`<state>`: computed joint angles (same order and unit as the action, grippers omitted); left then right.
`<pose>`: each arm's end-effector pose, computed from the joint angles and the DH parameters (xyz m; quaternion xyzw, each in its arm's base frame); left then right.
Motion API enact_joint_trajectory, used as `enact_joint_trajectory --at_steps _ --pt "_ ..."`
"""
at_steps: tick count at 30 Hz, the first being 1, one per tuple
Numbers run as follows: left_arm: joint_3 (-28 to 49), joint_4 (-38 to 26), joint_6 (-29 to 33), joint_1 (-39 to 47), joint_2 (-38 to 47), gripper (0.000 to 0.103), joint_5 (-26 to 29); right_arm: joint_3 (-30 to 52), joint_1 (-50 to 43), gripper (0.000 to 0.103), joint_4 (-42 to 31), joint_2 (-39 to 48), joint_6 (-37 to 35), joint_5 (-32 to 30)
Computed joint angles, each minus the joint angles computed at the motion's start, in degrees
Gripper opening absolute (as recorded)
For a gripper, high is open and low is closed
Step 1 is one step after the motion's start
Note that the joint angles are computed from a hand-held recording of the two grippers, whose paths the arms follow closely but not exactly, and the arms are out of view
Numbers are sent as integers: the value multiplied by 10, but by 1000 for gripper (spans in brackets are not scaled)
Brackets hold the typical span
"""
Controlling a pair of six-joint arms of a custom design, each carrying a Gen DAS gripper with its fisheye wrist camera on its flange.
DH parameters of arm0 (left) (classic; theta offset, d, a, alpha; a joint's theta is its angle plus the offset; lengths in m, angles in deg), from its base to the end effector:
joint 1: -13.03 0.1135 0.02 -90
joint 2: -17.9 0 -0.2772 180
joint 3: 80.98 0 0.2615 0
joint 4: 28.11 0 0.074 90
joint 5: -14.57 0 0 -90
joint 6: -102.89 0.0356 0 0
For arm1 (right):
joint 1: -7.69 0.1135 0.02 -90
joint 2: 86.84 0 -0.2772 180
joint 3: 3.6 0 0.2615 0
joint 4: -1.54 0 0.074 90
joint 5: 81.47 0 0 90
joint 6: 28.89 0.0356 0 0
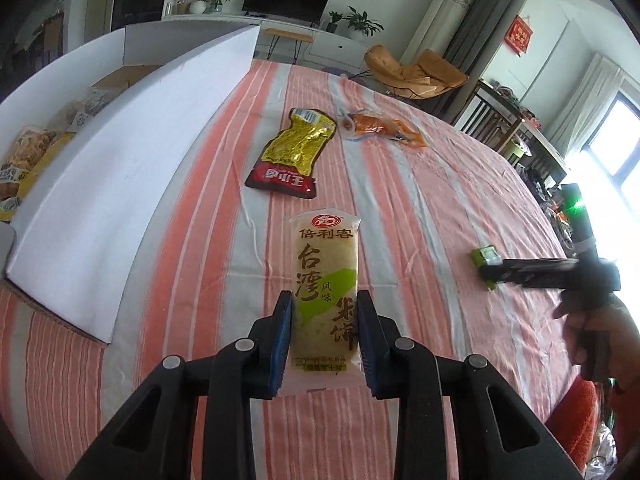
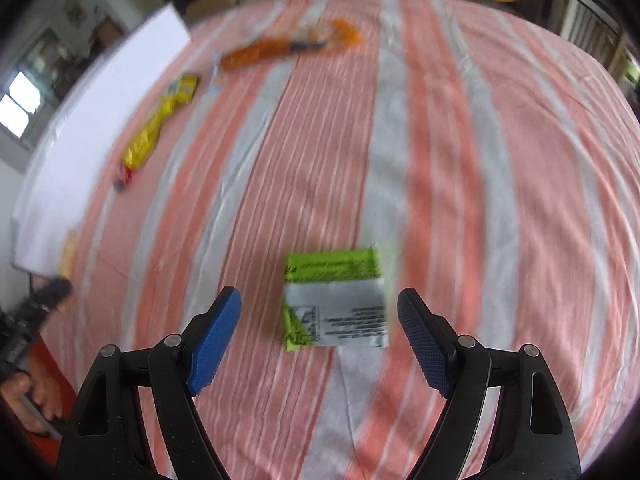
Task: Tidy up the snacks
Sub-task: 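Carry both packets into the white box and open both grippers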
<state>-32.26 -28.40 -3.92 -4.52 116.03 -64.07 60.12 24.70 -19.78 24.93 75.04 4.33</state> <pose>0.2837 -0.0971 0.1063 0.0401 0.9339 -0.1900 0.3000 0.3207 0.1008 0.0740 -0.0330 0.9826 0.0825 0.1628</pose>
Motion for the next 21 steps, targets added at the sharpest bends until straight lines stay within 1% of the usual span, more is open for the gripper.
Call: enact_joint_trajectory --at_steps 1,2,3,6,8,10,12,13,15,16,17,18,19,20,21 --pt "-3 -6 2 0 -9 30 1 5 14 80 -8 8 -5 28" --pt "-7 -10 2 1 -21 30 5 5 31 57 -7 8 -6 66" --pt "-13 -15 1 7 -38 30 15 6 43 53 -13 7 -4 97" --pt "-11 -43 -3 36 -78 30 54 0 38 53 -20 -12 26 64" --pt "-1 -70 3 73 -115 30 85 -2 50 53 -17 -43 45 51" --pt "16 -101 14 123 -153 30 102 16 69 53 -15 -72 71 16" --pt "49 -139 32 185 -170 30 115 68 112 53 -17 -86 92 -5" --pt "72 -159 47 216 -167 30 112 97 133 53 -19 -86 97 -10" --pt "108 -186 74 259 -147 30 100 189 185 53 -31 -59 105 -21" --pt "130 -199 89 283 -129 30 92 248 209 53 -39 -31 110 -32" --pt "141 -209 99 298 -120 30 84 289 226 53 -46 -8 114 -40" --pt "157 -219 110 311 -102 33 57 335 241 54 -54 18 117 -47" --pt "167 -225 115 319 -89 38 29 405 262 54 -71 60 119 -54" --pt "178 -234 119 329 -73 58 -7 458 277 57 -82 94 117 -55" --pt "178 -231 121 335 -68 79 -22 489 286 63 -89 114 115 -52"
